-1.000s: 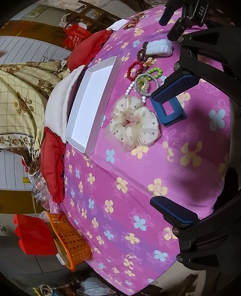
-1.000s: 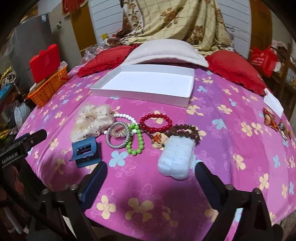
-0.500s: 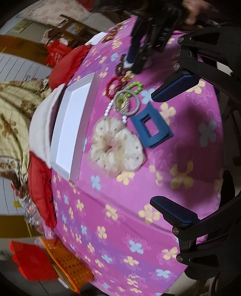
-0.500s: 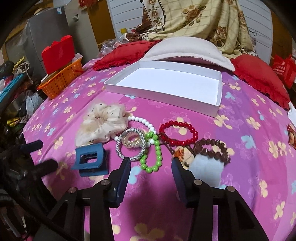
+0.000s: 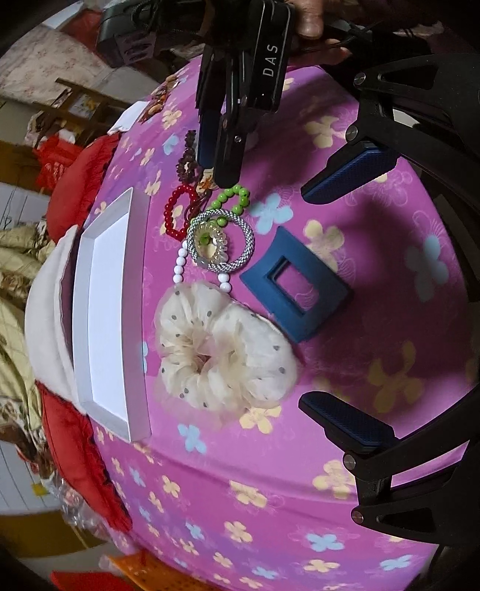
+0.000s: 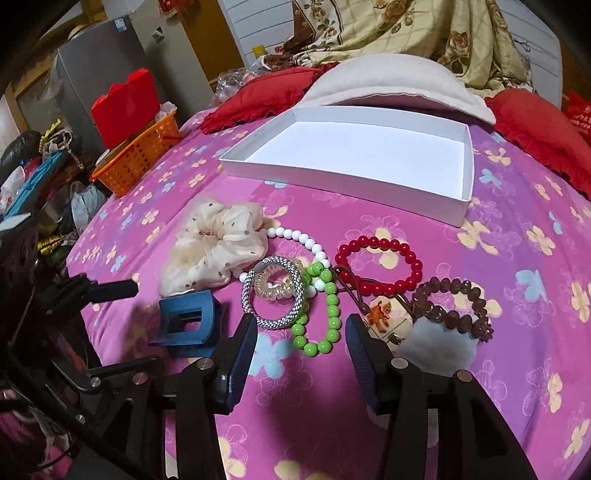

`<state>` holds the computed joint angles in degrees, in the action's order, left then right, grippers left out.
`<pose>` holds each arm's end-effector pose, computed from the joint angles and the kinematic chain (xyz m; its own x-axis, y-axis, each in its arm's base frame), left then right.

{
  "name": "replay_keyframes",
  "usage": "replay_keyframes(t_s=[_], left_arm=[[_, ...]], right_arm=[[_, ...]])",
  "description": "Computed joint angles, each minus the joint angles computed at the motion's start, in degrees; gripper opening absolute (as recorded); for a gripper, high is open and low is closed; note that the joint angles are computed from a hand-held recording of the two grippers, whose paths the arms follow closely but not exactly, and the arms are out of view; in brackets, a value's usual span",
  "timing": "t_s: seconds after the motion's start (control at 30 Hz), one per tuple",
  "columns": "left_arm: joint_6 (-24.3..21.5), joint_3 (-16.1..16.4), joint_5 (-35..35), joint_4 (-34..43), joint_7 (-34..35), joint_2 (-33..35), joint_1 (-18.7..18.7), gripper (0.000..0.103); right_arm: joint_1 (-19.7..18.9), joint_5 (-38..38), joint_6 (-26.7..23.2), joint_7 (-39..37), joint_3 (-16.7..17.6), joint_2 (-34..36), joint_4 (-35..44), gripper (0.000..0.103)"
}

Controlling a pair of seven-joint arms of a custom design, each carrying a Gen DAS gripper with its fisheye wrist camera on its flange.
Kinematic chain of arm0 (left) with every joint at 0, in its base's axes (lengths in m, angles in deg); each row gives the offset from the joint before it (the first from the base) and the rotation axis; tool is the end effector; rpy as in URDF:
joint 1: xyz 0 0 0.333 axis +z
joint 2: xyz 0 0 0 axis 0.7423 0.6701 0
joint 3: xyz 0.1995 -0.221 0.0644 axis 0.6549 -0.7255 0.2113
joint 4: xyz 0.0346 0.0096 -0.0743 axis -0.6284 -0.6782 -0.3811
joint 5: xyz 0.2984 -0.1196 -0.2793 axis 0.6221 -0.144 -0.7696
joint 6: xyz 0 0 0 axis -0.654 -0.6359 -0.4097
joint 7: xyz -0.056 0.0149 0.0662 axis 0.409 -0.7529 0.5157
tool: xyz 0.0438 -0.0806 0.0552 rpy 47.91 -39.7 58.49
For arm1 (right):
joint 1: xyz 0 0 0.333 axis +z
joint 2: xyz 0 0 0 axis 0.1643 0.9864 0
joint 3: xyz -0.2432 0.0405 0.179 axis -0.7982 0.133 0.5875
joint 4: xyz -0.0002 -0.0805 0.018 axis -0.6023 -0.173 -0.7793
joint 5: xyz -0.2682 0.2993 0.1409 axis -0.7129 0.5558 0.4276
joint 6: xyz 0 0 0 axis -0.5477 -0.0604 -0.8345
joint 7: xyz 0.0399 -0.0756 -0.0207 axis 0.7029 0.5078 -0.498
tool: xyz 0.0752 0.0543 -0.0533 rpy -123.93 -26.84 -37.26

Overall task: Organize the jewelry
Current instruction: 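Grasp the dark blue claw clip with the left tool while the right tool grasps the silver braided bangle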

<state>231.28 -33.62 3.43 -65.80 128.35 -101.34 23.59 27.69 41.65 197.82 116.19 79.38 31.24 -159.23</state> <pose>0.4095 -0.2952 0.5171 -0.1624 -0.9803 0.1126 -0.8491 0.0807 -0.5220 0.4578 0.2104 0.5203 0.4856 -0.7993 -0.3540 -0.8349 -0.3040 -0.4588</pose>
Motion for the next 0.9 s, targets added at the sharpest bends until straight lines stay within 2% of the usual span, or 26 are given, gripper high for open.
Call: replay_keyframes(t_s=[0.17, 0.3, 0.47, 0.57, 0.63, 0.7, 0.73, 0.77, 0.83, 0.9], left_arm=[[1.41, 2.11, -2.68, 1.18, 8.08, 2.26, -1.46, 0.102], [1.85, 2.6, -5.71, 1.77, 12.31, 3.64, -1.49, 0.102], [3.73, 3.2, -10.48, 1.65, 15.81, 3.92, -1.89, 0.101], [4.13, 3.2, -12.29, 1.77, 17.16, 4.06, -2.01, 0.093], [3.5, 2.64, -11.84, 2.18, 17.4, 4.58, -1.63, 0.079], [3.32, 1.6, -9.89, 2.24, 16.08, 4.73, -0.59, 0.073], [3.38, 1.74, -10.29, 2.23, 16.03, 4.69, -0.65, 0.065], [3.62, 2.33, -11.64, 1.94, 16.63, 4.5, -1.04, 0.063], [3.81, 3.04, -13.73, 1.59, 17.31, 4.13, -1.52, 0.056], [3.67, 3.07, -14.38, 1.25, 17.45, 3.58, -1.59, 0.053]], right_arm=[[-0.18, -2.82, 0.89, -1.19, 0.77, 2.06, 1.3, 0.048], [-0.2, -4.74, 1.01, -1.88, 0.97, 3.69, 2.23, 0.047], [0.3, -3.66, 1.26, -3.64, 0.52, 4.82, 3.07, 0.04], [0.57, -3.89, 1.87, -4.59, 0.8, 5.42, 3.43, 0.032], [0.68, -4.66, 2.39, -5.05, 1.14, 6.01, 3.69, 0.029], [0.83, -4.95, 2.53, -5.29, 1.23, 6.78, 4.1, 0.024], [0.94, -4.75, 2.62, -5.44, 1.19, 7.1, 4.21, 0.018], [1.07, -4.45, 2.59, -5.69, 1.1, 7.43, 4.37, 0.011], [1.16, -3.9, 2.24, -5.75, 0.92, 7.6, 4.46, 0.009], [1.28, -2.41, 2.42, -6.0, 0.51, 6.96, 4.02, 0.007]])
